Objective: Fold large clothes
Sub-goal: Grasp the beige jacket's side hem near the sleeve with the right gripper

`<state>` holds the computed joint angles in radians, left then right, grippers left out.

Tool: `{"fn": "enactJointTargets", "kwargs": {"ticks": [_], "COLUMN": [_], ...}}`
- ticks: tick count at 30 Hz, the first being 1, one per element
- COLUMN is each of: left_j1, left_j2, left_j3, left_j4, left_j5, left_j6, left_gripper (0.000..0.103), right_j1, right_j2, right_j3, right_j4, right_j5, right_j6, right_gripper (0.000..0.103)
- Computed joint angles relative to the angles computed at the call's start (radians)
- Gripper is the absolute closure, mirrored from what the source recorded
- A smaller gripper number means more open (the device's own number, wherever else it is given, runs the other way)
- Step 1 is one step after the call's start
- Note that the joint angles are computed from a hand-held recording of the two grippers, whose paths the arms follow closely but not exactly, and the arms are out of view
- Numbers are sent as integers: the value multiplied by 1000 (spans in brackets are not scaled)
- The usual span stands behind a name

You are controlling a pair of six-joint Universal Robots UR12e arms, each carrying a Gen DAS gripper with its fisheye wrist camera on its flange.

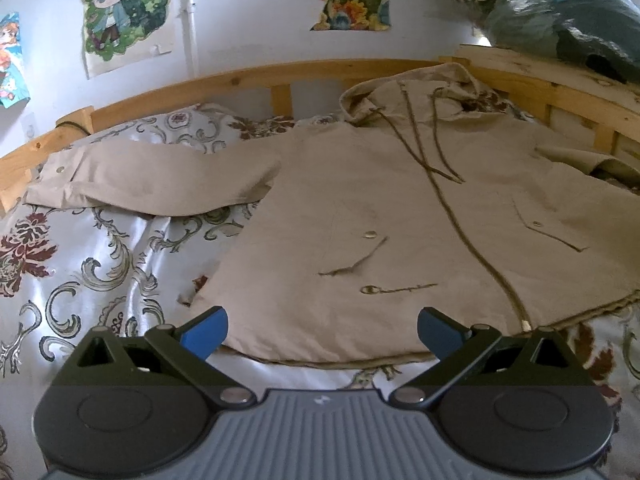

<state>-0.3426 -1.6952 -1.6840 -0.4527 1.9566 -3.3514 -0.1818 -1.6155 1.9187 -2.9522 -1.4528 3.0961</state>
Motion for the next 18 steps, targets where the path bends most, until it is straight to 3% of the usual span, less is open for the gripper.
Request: {"fn": "enactJointTargets", "kwargs": {"ticks": [5, 8, 12, 16, 18], "left_j1": [5, 6, 8, 9, 5], "left_j2": [-8, -24, -80, -131, -143], "left_j3": [3, 3, 61, 101, 108], "left_j4": [-9, 53, 96, 180, 186], "left_j5": [12, 22, 47, 49, 59], "left_j6": [-18, 22, 107, 164, 161], "left_gripper": [0, 0, 0, 0, 0], "right_j1": [-47, -66, -104, -136, -137], "right_j2": [20, 52, 100, 107, 113], "right_j3": [-6, -36, -99, -117, -107], "right_j4": [-94, -141, -142, -33, -26], "right_j5": [-135, -250, -332, -334, -350], "right_j6": [18, -60, -146, -5, 74], "right_gripper": [3, 7, 13, 18, 20]}}
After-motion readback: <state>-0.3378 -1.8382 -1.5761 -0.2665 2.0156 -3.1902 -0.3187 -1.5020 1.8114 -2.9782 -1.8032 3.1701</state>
